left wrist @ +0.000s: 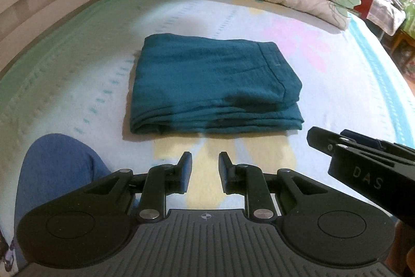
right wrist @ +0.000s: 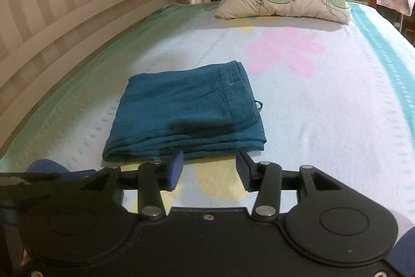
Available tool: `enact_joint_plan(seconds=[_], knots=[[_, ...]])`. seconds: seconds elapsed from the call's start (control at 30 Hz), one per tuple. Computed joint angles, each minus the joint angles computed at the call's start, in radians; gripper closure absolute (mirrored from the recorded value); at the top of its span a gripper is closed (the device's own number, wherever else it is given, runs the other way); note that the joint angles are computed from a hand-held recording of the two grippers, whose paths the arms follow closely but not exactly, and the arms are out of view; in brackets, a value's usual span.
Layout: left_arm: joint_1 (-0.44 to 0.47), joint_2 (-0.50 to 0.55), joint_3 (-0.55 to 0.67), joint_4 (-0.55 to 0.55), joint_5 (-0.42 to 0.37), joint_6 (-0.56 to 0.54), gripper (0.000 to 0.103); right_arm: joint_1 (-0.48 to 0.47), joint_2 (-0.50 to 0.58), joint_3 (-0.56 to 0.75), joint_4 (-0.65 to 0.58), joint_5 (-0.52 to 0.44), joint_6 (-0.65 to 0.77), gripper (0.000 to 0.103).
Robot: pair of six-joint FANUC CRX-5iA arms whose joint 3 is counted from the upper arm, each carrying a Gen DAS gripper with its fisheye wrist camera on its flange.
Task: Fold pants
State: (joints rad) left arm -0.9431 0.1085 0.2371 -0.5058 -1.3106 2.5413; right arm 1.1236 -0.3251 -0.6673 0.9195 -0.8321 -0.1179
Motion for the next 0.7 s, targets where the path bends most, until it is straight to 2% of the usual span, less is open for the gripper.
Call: enact_joint_plan(seconds=[0.27,0.7], knots=[[-0.046,0.027,0.033,-0.046,-0.058,0.021,0.081,0.019,0.015,0.014,-0.028,-0.025,0.018,0.049],[-0.034,0.028,0.016,-0.036,-0.051,-0.005,0.081,0.014,0.021,0.019,-0.063,-0.030,0.022,0.049]])
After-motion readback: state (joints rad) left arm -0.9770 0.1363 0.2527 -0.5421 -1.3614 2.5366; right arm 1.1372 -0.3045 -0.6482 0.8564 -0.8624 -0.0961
